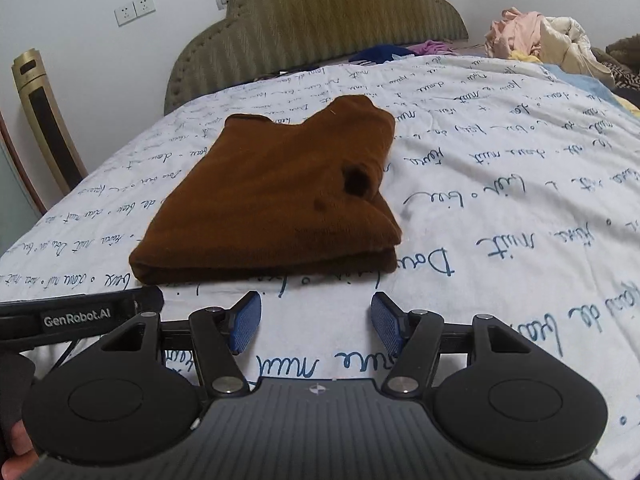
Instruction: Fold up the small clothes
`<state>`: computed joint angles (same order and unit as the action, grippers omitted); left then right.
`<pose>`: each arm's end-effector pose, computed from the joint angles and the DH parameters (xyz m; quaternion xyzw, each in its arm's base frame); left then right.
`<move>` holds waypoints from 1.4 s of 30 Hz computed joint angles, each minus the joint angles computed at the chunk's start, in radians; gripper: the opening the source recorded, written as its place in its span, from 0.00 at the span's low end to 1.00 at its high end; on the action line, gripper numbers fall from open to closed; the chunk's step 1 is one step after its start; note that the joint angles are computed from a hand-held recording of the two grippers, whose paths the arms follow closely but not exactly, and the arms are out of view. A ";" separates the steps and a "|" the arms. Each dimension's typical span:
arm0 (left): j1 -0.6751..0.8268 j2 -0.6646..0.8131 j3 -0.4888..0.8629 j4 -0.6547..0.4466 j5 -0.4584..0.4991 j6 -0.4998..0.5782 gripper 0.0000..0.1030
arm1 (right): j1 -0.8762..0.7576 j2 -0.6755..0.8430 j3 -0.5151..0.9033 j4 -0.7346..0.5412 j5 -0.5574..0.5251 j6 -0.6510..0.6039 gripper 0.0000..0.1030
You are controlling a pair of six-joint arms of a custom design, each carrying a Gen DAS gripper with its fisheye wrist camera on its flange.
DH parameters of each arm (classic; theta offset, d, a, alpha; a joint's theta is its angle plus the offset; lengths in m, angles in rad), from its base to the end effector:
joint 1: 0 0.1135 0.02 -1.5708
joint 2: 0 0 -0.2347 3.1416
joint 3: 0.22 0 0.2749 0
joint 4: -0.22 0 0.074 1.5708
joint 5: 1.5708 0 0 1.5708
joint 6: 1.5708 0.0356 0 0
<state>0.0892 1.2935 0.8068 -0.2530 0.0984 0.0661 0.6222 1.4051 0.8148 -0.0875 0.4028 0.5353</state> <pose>0.3009 0.0234 0.1930 0.0093 0.9140 -0.0136 0.4055 0.2687 0.1756 0.1786 0.0479 0.8867 0.0804 0.4529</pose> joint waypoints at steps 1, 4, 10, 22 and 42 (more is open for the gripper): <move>-0.009 0.002 -0.003 0.005 -0.013 0.001 0.87 | 0.005 0.004 -0.003 0.010 0.012 -0.004 0.60; -0.023 0.008 -0.007 0.019 -0.027 -0.005 0.87 | -0.001 0.009 -0.019 0.051 0.010 -0.014 0.60; -0.029 0.026 -0.013 0.050 -0.022 -0.004 0.93 | -0.009 0.019 -0.047 0.117 0.006 -0.022 0.64; -0.032 0.041 -0.030 0.092 -0.017 0.009 1.00 | -0.004 0.011 -0.071 0.157 0.027 -0.010 0.71; -0.019 0.039 -0.037 0.103 0.005 0.002 1.00 | 0.001 0.032 -0.044 0.115 0.050 -0.005 0.76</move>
<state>0.0698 1.3324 0.7699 -0.1495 0.1034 0.0686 0.6235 1.4373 0.7709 0.0277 0.4526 0.5300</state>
